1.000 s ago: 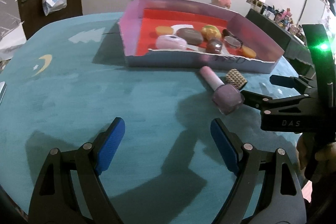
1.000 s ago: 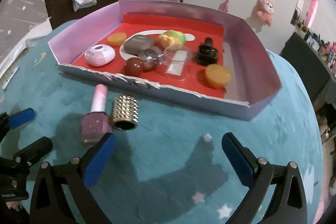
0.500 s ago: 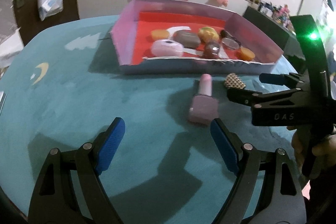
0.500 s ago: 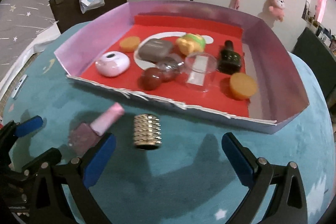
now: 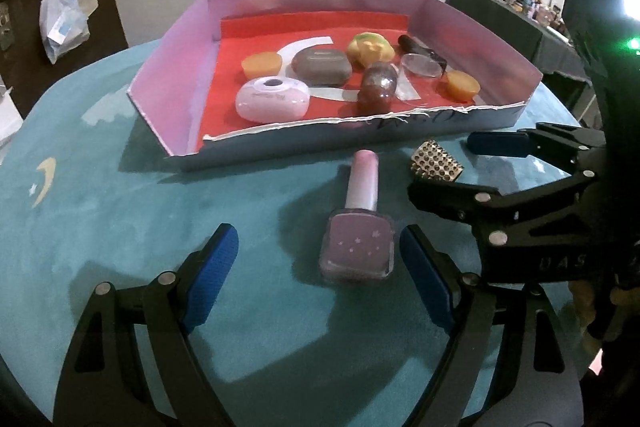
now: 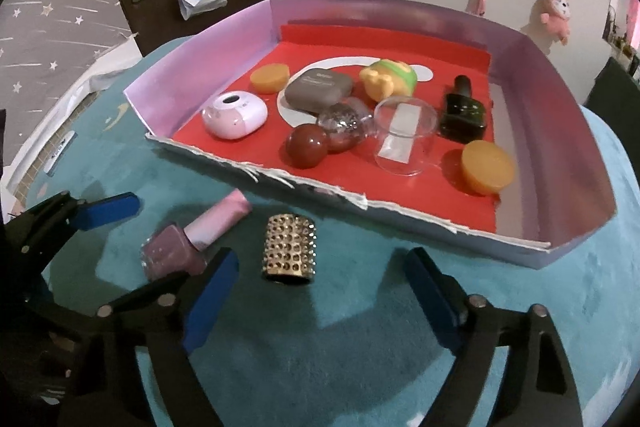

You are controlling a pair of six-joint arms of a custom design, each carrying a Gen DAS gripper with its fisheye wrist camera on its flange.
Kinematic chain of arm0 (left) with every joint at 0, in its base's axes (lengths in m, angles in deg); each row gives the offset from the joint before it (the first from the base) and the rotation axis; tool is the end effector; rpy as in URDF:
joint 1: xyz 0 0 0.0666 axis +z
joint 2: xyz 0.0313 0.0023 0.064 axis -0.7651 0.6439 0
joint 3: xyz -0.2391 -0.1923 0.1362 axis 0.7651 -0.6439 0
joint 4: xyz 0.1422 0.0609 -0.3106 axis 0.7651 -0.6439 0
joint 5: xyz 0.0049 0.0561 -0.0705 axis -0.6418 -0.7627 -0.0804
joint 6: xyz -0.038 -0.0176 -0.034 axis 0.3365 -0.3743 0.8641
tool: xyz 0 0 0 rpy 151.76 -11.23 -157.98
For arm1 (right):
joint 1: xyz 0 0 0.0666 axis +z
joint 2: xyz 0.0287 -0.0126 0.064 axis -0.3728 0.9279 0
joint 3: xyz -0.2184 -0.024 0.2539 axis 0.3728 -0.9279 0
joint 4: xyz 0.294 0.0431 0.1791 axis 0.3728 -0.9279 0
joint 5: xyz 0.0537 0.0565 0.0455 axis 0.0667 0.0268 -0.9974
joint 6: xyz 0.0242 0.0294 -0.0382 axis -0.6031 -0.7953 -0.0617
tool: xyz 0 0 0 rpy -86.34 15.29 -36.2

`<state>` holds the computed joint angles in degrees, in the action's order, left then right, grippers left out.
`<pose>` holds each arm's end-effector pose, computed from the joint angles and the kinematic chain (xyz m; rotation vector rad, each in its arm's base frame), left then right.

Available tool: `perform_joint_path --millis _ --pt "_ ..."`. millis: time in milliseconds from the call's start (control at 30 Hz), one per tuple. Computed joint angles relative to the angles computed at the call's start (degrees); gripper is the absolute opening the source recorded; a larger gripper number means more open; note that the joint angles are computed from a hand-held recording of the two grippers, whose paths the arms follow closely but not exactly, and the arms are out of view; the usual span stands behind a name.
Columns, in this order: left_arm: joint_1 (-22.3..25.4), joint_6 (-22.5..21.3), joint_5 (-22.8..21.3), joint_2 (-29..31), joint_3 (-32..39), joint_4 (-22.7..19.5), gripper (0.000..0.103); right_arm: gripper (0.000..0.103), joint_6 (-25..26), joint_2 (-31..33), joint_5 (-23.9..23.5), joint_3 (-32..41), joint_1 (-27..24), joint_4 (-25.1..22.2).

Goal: Organize rigid objects
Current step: 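Move the left tool to the lilac nail polish while the right approaches the gold studded cylinder, then grasp the lilac nail polish with the left tool while the right grasps the gold studded cylinder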

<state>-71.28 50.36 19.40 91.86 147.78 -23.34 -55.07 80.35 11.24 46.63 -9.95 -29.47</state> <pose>0.5312 -0.2014 0.2805 -0.0125 2.4719 -0.0692 0.6155 0.1419 0.2780 -0.7685 2.4436 0.4081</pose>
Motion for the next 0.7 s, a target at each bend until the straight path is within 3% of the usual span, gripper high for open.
perform_joint_path --millis 67,133,300,367,400,433,533,700 --pt "0.19 -0.47 1.50 0.77 0.79 -0.74 0.065 0.082 -0.32 0.41 -1.44 0.65 -0.33 -0.30" --pt "-0.04 -1.17 0.86 0.98 0.96 -0.37 0.063 0.078 -0.43 1.06 -2.47 1.81 -0.56 -0.95" --pt "0.18 -2.05 2.77 1.63 1.38 1.68 0.040 0.059 1.04 0.04 -2.52 -0.37 -0.37 1.30" --pt "0.12 -2.41 2.99 1.94 1.80 1.93 0.037 0.045 2.04 -1.17 -2.00 -2.82 -0.14 3.57" --pt "0.08 -2.38 2.87 1.93 1.77 1.96 0.037 0.031 2.14 -1.73 -2.17 -3.87 -0.07 4.46" --pt "0.09 -2.30 2.90 1.82 1.63 2.09 0.037 0.028 2.15 -2.09 -2.42 -4.42 -0.07 4.73" --pt "0.12 -1.63 2.96 1.27 1.04 2.24 0.037 0.027 1.57 -3.02 -4.32 -5.41 -0.52 4.82" --pt "-0.52 -0.86 2.53 -0.87 -1.42 3.57 0.037 0.027 0.86 -8.38 -4.99 -12.02 -1.16 9.25"
